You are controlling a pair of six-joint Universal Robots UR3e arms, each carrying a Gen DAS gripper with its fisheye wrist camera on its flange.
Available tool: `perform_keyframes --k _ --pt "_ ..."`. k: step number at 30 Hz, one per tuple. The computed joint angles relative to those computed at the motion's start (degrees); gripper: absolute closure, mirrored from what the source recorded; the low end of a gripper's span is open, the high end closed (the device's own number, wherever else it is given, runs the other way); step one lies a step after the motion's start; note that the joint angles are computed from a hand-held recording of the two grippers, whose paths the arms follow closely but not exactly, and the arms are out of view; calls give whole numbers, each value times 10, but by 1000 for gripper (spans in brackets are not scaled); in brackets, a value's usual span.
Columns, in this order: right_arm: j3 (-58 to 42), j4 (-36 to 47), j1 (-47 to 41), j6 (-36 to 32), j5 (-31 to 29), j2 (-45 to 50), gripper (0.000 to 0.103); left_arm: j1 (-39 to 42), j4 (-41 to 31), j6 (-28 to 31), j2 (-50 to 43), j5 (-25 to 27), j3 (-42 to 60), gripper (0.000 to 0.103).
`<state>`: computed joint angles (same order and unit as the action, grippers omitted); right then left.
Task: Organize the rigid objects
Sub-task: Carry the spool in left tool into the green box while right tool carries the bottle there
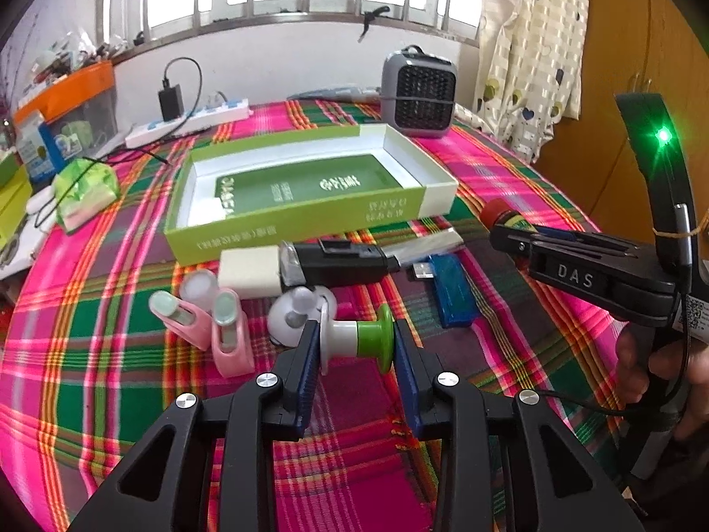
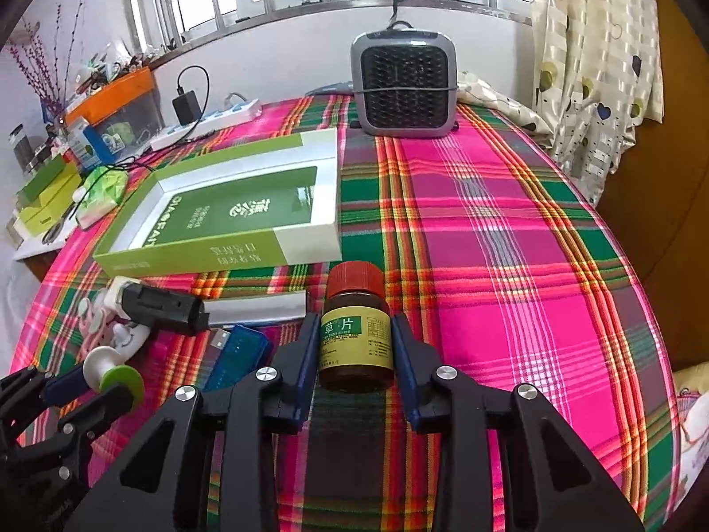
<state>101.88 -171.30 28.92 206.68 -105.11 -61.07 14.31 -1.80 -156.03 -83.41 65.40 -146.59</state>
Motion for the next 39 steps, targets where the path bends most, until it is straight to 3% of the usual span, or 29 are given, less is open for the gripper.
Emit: perform_keyframes --k 13,25,39 --pt "-36 10 11 -23 -16 -14 70 24 -14 -9 15 -17 45 72" --pt "-150 56 3 -56 2 33 70 13 -14 -53 -94 15 179 72" --pt "-385 174 -19 -94 43 173 70 -24 -55 -90 -268 80 383 72"
